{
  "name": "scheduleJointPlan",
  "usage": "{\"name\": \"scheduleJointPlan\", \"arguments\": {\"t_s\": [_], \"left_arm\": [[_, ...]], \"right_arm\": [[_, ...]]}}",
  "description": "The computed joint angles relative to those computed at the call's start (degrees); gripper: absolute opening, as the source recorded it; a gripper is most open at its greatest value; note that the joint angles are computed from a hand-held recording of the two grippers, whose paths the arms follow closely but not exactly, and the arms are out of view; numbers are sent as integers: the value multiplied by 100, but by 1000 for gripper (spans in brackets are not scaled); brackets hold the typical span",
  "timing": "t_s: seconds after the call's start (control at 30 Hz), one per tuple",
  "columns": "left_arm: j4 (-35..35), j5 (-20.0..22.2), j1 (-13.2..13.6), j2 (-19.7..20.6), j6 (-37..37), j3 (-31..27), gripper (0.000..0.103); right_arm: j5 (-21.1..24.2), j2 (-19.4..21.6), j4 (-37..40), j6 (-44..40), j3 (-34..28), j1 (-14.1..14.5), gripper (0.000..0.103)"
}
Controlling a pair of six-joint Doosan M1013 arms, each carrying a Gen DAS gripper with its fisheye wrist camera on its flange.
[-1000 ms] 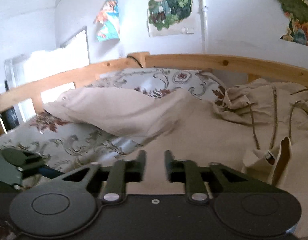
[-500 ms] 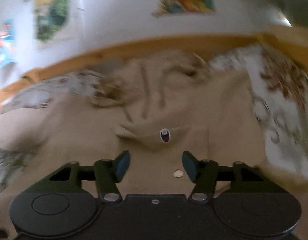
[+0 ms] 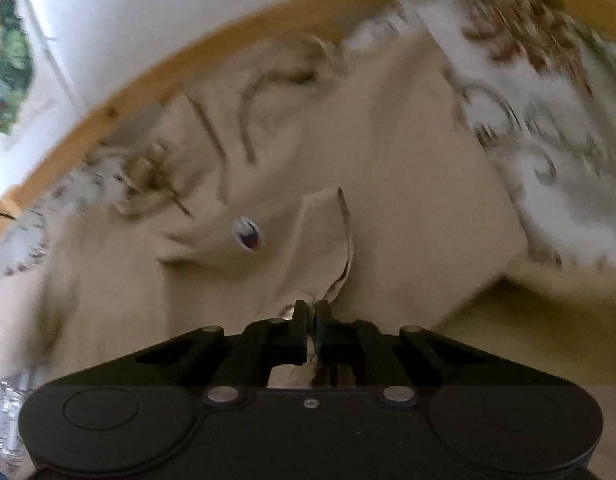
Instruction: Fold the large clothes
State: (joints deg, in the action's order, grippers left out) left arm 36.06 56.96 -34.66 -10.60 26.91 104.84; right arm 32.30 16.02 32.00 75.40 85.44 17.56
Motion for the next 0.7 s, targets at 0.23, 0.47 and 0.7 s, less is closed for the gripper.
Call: {"name": "scheduleJointPlan", "arguments": {"t_s": [0.23,0.47,0.7], "left_arm": [[-49,74,-74,29,67,-2,102],[-103,179,-95,38,122,18,103],[-48,26,8,-57,-254,116,103]], "right_arm": [[466,-197,2388,-2790,-132,170,2],[2249,57,3216,-4105,-655,354,35],[1196,-323,2997,-4798,-94,-23,69]]}}
